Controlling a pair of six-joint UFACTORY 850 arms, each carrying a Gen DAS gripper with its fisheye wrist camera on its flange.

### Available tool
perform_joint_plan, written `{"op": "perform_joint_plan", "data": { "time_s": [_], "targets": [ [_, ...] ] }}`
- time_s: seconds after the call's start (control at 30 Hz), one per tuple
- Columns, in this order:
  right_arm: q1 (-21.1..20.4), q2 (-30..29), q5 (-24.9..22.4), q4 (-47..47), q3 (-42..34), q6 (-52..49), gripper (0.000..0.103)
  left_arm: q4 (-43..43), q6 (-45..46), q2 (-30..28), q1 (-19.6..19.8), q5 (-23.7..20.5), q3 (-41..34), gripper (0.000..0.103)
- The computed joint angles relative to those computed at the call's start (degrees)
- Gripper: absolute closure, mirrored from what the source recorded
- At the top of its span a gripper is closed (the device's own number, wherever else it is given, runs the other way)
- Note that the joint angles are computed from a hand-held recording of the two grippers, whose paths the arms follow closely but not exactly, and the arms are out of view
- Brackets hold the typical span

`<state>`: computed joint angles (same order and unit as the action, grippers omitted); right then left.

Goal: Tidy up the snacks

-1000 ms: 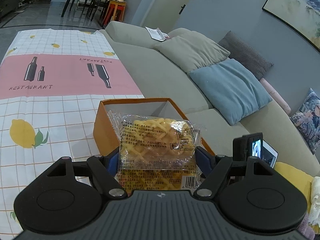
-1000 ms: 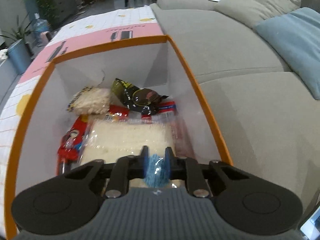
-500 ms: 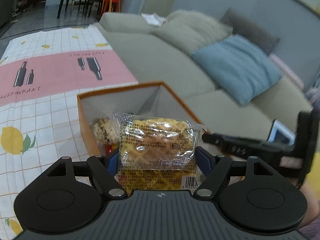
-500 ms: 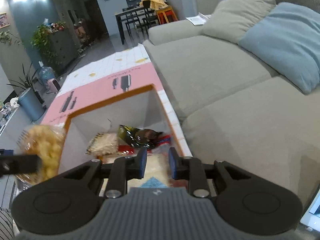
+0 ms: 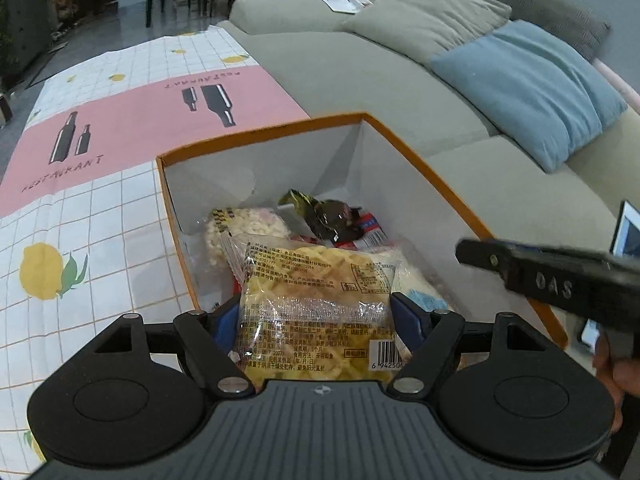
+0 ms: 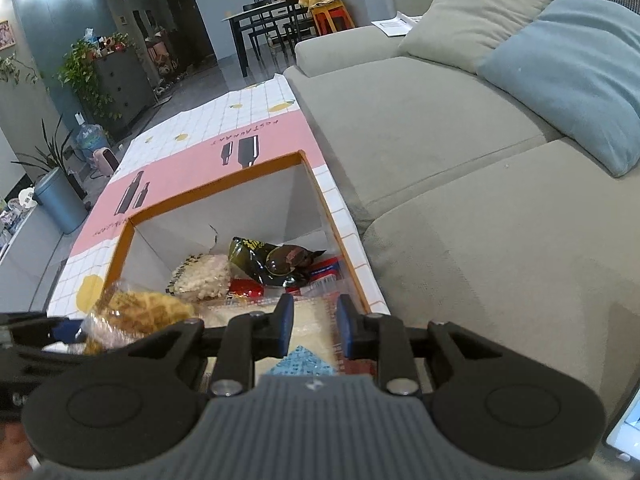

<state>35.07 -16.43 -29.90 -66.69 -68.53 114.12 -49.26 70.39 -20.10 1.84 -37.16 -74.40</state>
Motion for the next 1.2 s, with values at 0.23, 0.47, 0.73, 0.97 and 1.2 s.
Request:
{"op": "perform_joint_plan", "data": {
  "time_s": [0.23, 0.47, 0.73, 0.97, 1.2],
  "targets": [
    [-0.43, 0.23, 0.81, 0.96, 0.46, 1.33, 0.08, 1.53, -2.84, -1.24, -0.26, 0.18, -1.88, 0.013],
    [-0.23, -0.09, -0.09, -0.54, 0.28, 3.29, 0.08, -8.21, 6.36, 0.65, 1.2, 0.55, -0.06, 0.01],
    [0.7, 0.54, -0.74, -3.73, 0.55, 4.89, 0.08, -19.11, 15.45, 5.71, 3.85, 0.0, 1.43, 0.009],
    [3.38, 1.08, -5.84, -1.77, -0.93, 4.9, 0.077, -24.9, 22.49, 11.49, 5.14, 1.23, 5.24, 0.009],
    [8.76, 1.77, -13.72, -2.73, -2.48, 8.21, 0.063, -25.01, 24.32, 16.39, 7.24, 1.99, 9.29, 0.009]
  ]
}}
